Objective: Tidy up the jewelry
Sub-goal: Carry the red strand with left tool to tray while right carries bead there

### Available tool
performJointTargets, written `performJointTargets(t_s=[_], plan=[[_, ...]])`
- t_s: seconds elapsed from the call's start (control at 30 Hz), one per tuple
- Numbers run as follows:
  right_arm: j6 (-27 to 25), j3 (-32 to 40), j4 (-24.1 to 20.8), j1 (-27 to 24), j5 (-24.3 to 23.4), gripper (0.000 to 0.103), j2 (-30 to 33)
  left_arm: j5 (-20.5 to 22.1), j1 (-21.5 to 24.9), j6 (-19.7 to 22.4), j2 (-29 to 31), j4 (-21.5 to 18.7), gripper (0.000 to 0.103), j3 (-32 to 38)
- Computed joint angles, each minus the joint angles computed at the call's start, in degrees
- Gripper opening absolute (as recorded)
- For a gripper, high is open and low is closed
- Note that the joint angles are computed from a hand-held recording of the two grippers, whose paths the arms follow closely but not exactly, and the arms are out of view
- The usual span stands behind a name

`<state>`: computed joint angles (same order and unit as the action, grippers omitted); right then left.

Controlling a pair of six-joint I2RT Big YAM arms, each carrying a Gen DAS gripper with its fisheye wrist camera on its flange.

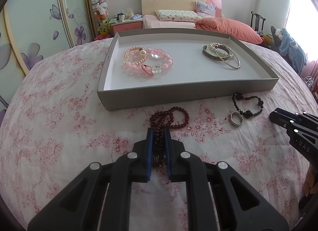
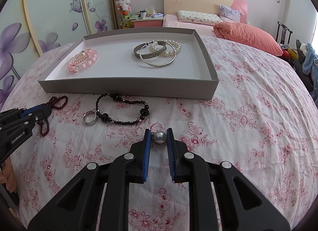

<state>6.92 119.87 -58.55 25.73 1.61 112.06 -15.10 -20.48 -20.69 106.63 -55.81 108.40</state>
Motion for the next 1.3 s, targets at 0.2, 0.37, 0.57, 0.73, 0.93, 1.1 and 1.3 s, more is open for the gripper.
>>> performJointTargets(t_s=[0.2, 0.37, 0.57, 0.73, 0.93, 1.1, 1.3], plan=[[0.01, -3.50, 5.15, 0.13, 0.18, 0.017, -2.66, 1.50, 0.33, -1.20, -2.67, 4.00, 0.009, -3.53], [0.03, -6.64, 10.99, 0.43, -0.47, 0.017, -5.34, 0.50, -0.15, -0.47, -5.74, 8.54, 0.009, -6.39], [-0.22, -9.06, 16.80, 0.89, -0.61, 0.017, -7.79, -0.77, -1.08, 0.11, -7.71, 11.39, 0.009, -7.38], [-0.63, -9.25, 19.39, 1.16, -0.11, 0.017, -8.52, -1.91, -1.71, 0.52, -8.51, 13.21, 0.009, -7.24], [-0.41, -8.80, 21.66, 1.18, 0.40, 0.017, -8.38, -3.48, -2.04, 0.77, -8.43, 14.82, 0.009, -6.28], [-0.61, -7.72, 22.88, 1.02, 0.71, 0.017, -8.03, -4.09, -2.08, 1.56, -7.51, 15.45, 0.009, -4.52], [-1.12, -5.31, 23.49, 1.02, 0.69, 0.017, -6.95, -4.32, -1.94, 2.20, -5.89, 15.35, 0.009, -1.58]])
